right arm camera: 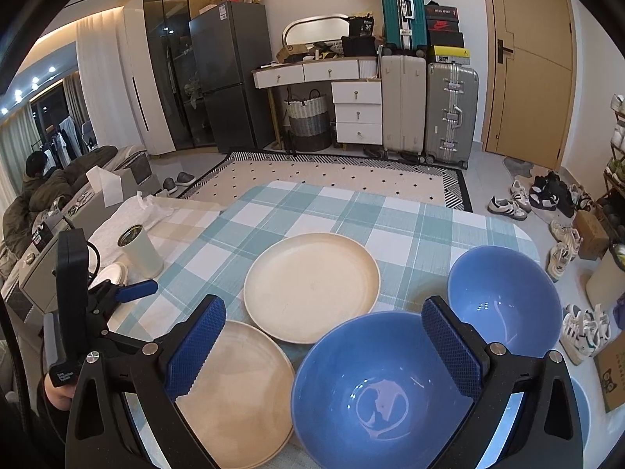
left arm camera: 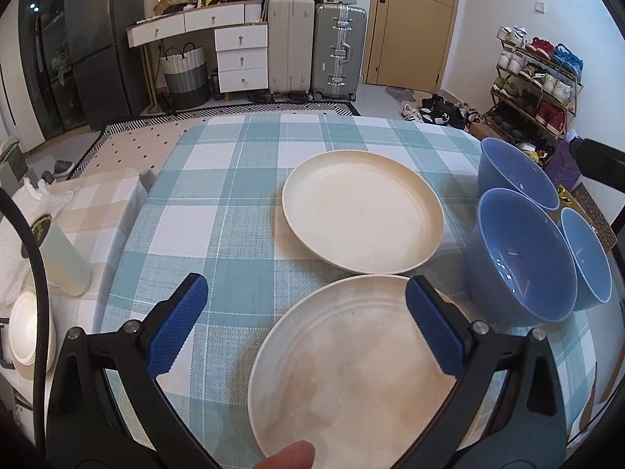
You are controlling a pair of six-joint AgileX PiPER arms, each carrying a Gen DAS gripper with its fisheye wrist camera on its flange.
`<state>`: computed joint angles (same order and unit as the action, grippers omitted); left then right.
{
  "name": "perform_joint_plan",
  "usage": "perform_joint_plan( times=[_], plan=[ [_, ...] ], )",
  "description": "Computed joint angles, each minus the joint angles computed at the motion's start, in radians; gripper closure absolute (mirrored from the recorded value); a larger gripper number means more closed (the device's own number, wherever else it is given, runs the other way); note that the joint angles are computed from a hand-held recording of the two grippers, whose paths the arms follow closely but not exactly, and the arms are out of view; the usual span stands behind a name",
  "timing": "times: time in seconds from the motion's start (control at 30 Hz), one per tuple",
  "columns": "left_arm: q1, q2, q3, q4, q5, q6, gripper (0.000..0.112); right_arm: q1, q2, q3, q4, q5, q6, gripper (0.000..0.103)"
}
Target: Organize plates and bowls
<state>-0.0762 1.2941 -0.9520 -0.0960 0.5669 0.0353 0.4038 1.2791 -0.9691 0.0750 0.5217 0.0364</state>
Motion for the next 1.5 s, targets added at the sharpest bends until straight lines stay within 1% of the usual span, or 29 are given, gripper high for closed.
perform_joint_plan(
  times=[0.07,0.23,0.37,0.47,0.6,0.77,0.83,0.9,1.0,1.1,1.17,1.2,1.37,1.43,1.5],
  plan=[
    [0.01,0.031,-0.017,-0.013,-0.006,0.016,0.012,-0.019,0.044,-0.04,0.05,0.014,-0.049,0.001],
    [0.027,0.114,-0.076,-0.024,0.002,0.032,0.012,-0.056,0.161,-0.128,0.113,0.039,-0.089,0.001],
    [0.039,0.18,-0.126,-0.025,0.013,0.028,0.012,-0.073,0.277,-0.206,0.114,0.058,-0.083,0.001],
    [0.056,0.226,-0.16,-0.068,0.028,0.061,0.013,-0.088,0.357,-0.259,0.126,0.084,-0.092,0.001],
    [0.072,0.279,-0.2,-0.116,0.05,0.101,0.018,-0.113,0.433,-0.3,0.165,0.09,-0.131,0.001],
    [0.08,0.334,-0.245,-0.148,0.057,0.112,0.018,-0.132,0.509,-0.369,0.17,0.125,-0.141,0.002],
    [0.075,0.35,-0.257,-0.14,0.055,0.106,0.018,-0.134,0.543,-0.404,0.154,0.141,-0.129,0.006],
    [0.072,0.367,-0.271,-0.136,0.055,0.104,0.018,-0.136,0.579,-0.443,0.135,0.164,-0.118,0.013],
    [0.075,0.396,-0.295,-0.148,0.064,0.11,0.018,-0.137,0.637,-0.5,0.116,0.2,-0.111,0.016],
    [0.074,0.424,-0.312,-0.147,0.065,0.112,0.018,-0.134,0.695,-0.557,0.095,0.239,-0.102,0.021],
    [0.074,0.442,-0.322,-0.146,0.065,0.111,0.019,-0.139,0.734,-0.597,0.107,0.269,-0.11,0.022],
    [0.076,0.45,-0.327,-0.149,0.067,0.112,0.02,-0.138,0.748,-0.613,0.106,0.28,-0.107,0.025],
    [0.079,0.494,-0.355,-0.155,0.073,0.118,0.025,-0.13,0.816,-0.689,0.08,0.322,-0.092,0.033],
    [0.077,0.513,-0.368,-0.152,0.079,0.114,0.031,-0.129,0.842,-0.717,0.072,0.338,-0.084,0.035],
    [0.075,0.529,-0.38,-0.153,0.089,0.116,0.037,-0.127,0.866,-0.743,0.06,0.353,-0.076,0.04]
  ],
)
